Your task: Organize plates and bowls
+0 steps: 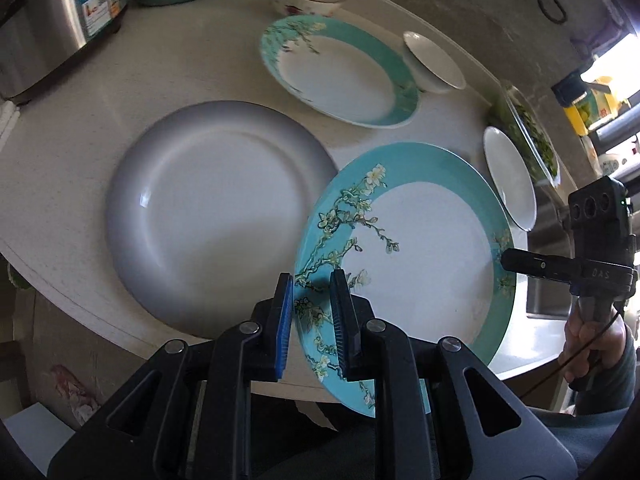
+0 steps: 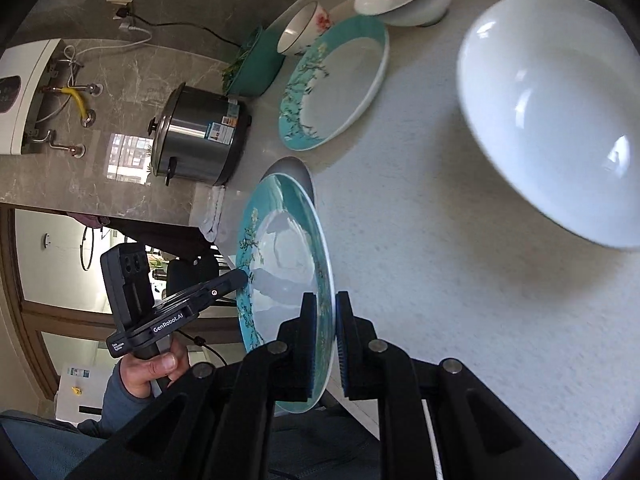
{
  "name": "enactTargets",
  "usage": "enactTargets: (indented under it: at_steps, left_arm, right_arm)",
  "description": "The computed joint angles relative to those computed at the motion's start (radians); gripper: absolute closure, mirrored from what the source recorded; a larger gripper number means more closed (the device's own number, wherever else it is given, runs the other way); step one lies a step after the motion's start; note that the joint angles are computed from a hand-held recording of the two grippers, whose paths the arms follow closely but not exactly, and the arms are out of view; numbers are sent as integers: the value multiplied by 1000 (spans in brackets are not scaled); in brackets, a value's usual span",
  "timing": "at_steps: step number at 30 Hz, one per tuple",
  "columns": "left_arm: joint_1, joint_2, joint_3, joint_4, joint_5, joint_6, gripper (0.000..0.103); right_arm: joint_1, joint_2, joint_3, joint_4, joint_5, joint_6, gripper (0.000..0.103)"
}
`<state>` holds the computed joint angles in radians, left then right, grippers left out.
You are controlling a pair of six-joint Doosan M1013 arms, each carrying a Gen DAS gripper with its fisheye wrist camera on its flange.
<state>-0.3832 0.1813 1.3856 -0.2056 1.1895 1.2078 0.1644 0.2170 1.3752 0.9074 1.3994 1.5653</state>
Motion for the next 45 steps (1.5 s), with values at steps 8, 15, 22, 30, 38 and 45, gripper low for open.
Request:
enactTargets:
  at_steps: [8,15,22,30,38,45]
  left_arm:
    - [181,36,-11,-49,47,224,86]
    - [242,78,-14,-58,67,337,87]
    - [254,92,-29,-37,68,428,87]
    - [205,61,0,62,11,459,86]
    - [158,36,37,108,-41,406,77]
    - [140,24,58,141,-75,315,76]
  right_arm:
    - [124,114,-131,-33,-60,107,88]
    - [160,143,-154,-81,-94,170,88]
    - [173,145,-148,-143,-127,209,88]
    - [192,129,-136,-248,-163,249,85]
    - [252,126,-184,-467,-172,213,75]
    - [304,133,-213,-604,-177,105,48]
